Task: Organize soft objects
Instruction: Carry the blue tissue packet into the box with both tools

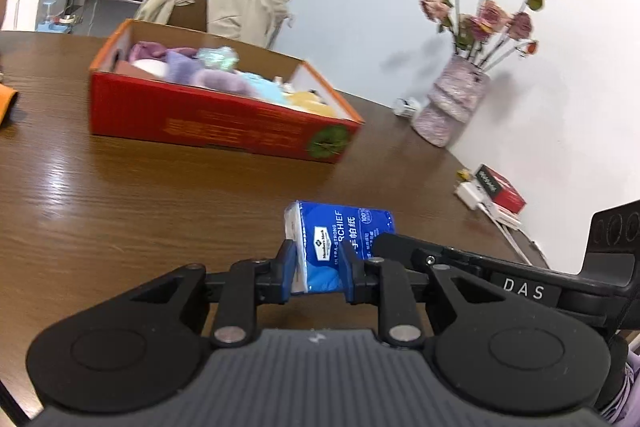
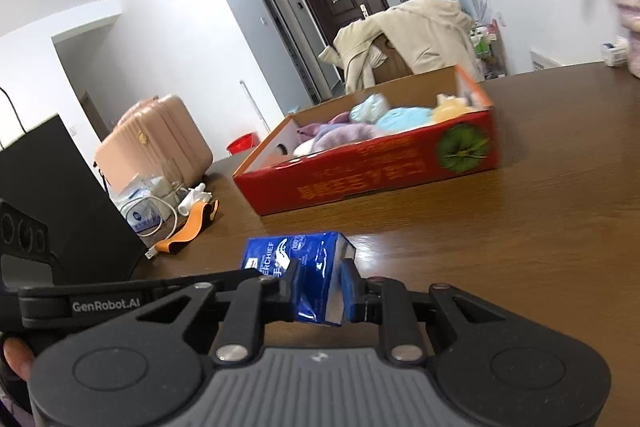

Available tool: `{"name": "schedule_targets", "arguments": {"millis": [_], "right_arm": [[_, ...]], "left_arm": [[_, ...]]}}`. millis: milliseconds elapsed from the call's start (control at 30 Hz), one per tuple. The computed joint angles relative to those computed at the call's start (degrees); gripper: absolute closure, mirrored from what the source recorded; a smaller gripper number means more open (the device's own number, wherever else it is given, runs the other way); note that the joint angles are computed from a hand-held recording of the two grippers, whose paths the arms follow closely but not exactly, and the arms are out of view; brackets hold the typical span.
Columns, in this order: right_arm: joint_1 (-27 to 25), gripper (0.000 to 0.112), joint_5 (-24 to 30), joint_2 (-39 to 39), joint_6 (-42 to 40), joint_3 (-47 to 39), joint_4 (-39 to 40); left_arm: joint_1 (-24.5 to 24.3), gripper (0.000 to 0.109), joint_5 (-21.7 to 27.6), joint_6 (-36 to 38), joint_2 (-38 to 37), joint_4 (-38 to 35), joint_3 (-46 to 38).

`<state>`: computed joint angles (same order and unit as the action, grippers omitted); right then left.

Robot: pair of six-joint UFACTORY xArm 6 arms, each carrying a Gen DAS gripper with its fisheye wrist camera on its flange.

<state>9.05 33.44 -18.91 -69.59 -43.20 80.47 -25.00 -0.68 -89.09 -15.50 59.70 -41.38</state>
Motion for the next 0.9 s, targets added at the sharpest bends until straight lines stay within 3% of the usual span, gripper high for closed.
{"name": "schedule_targets", "arguments": {"millis": [200, 300, 433, 567, 633, 800, 900], "right_arm": [[-8.8, 0.093, 6.8, -2.0, -1.3, 1.0, -1.1], [-11.0, 0.093, 8.5, -0.6, -2.5, -0.8, -0.4], [-10.9, 0.093, 8.0, 3.9, -4.3, -7.3, 0.2], [-9.2, 0.093, 6.2, 13.8, -3.7, -21.3, 0.2], [-8.2, 0.093, 5.2, 20.2, -0.1, -30.0, -2.6], [-5.3, 0.093, 4.1, 40.1, 16.3, -56.8, -16.0], [-3.3, 0.093, 3.4, 53.5, 28.8, -74.8, -28.3]], "left_arm": [[-4.2, 0.085, 3.8, -4.5, 4.8, 3.0, -6.9], [-4.6, 0.085, 4.6, 0.3, 7.1, -1.3, -10.0], [-3.0, 0.085, 2.0, 24.2, 12.4, -23.4, -16.4], [-1.3, 0.085, -1.8, 47.1, 22.0, -47.3, -26.5], [-0.5, 0.086, -0.2, 57.7, 27.8, -59.3, -34.4], [2.4, 0.086, 9.4, 85.7, 42.9, -88.4, -57.4], [5.5, 0.086, 16.3, 86.4, 52.6, -92.6, -70.5]]}}
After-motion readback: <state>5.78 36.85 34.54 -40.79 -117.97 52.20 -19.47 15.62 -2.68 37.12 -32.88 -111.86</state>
